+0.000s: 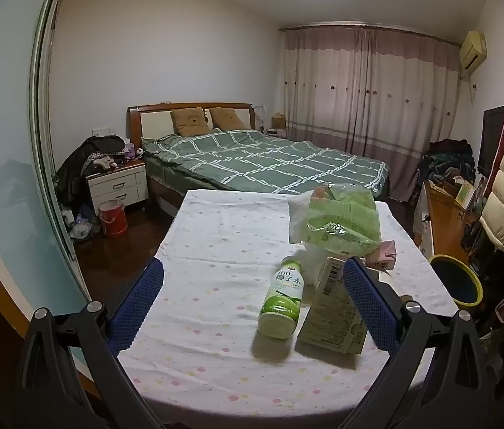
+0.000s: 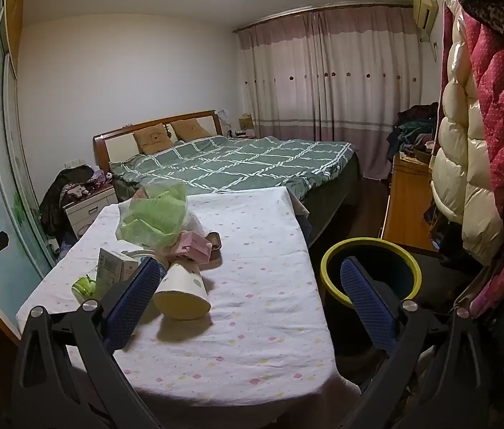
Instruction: Collect trash
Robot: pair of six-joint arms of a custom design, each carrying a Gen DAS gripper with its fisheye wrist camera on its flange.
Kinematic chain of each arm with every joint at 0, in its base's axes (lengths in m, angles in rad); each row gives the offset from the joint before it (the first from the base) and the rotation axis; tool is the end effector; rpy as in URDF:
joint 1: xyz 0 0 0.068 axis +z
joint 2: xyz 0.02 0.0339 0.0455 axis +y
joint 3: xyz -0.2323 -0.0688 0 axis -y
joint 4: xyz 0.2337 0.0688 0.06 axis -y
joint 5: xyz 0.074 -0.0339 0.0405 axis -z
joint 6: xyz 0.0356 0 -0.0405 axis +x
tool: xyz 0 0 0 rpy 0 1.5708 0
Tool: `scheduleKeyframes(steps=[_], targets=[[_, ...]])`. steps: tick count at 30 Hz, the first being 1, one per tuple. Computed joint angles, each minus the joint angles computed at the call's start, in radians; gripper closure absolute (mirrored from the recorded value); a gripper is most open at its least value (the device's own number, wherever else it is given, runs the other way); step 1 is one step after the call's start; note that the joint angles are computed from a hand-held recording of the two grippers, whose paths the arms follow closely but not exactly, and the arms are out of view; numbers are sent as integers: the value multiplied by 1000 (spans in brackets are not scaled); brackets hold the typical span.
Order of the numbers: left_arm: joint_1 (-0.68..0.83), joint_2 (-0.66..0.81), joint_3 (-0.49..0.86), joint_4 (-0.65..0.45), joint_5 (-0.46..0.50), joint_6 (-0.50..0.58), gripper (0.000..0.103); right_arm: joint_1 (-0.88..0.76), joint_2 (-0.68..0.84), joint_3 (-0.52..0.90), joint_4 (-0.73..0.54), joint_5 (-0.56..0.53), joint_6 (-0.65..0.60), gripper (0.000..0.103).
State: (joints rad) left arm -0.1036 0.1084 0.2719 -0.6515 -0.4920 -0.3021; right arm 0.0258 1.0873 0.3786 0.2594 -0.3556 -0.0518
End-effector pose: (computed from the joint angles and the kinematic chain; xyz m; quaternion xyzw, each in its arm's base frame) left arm 0.1041 0.0061 0.1865 -0.2072 0.8147 0.1037 0.5316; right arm 0.2248 0.0182 0.1660 -0.1263 0.8292 0.1430 0.5253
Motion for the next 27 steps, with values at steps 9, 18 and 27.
scheduleKeyframes(steps=[9,18,27], targets=[[-9,32,6,12,5,-6,4,-2,26,-5,39,-4,4,6],[-64,54,-9,32,-46,-38,4,-4,56,8,44,-5,6,6],[-18,22,-13,13,9,-21,4,2,84,11,60,4,8,6]])
